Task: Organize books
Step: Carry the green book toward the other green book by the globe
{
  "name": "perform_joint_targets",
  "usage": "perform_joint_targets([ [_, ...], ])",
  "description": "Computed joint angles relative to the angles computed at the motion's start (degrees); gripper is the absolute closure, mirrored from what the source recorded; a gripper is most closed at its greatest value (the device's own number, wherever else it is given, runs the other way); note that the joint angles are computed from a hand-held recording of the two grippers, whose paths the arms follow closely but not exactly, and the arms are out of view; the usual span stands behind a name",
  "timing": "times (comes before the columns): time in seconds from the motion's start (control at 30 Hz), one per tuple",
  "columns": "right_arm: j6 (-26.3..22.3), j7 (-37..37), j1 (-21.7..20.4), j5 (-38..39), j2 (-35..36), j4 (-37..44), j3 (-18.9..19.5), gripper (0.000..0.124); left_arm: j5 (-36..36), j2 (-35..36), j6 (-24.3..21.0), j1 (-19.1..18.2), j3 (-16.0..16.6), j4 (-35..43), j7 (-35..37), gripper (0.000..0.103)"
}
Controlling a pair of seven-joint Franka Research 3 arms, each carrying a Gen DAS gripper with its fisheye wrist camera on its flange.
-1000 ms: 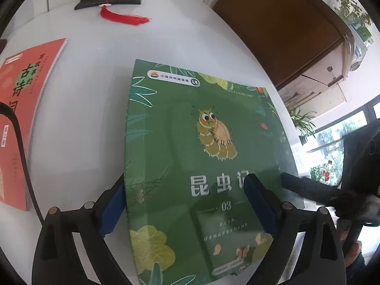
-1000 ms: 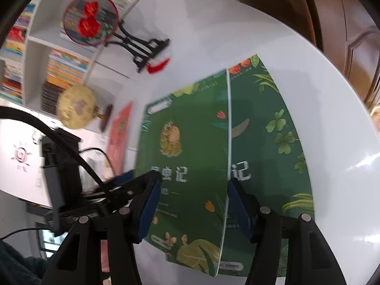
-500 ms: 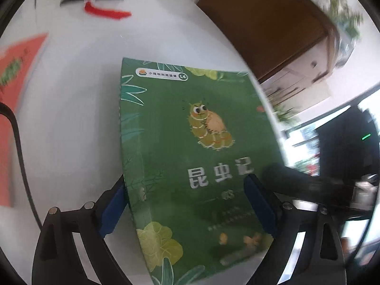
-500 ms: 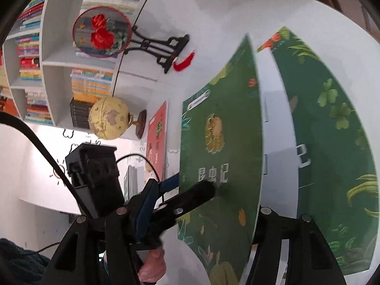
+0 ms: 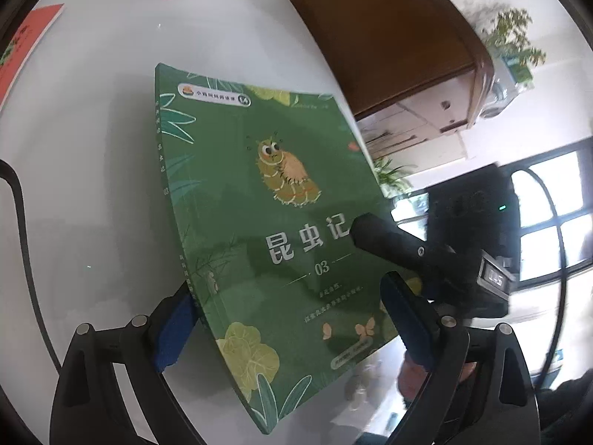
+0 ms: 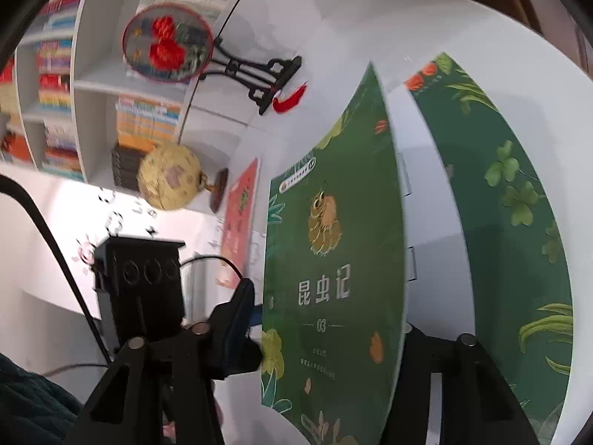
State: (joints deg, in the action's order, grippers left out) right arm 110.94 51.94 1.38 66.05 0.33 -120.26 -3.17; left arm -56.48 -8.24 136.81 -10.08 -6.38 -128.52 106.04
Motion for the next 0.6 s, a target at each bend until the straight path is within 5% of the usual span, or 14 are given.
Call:
perform_joint_targets([
  [0.17, -0.5, 1.99, -0.8, 1.97, 0.3, -0.23, -0.32, 0.082, -1.25, -0.23, 0.27, 0.05, 0.04, -0.41, -0.05, 0.011],
  [0.37, 9.83, 1.08, 2.61, -13.0, -4.77, -2.06, 1.7, 0.098, -2.45, -0.2, 0.42, -0.05, 0.31, -0.35, -0.38, 0.011],
  [0.6, 19.46, 1.35, 6.69, -28.41, -8.91, -5.0, 4.01, 0.098, -2.94, -1.62, 1.36, 0.09, 0.6, -0.49, 0.52, 0.011],
])
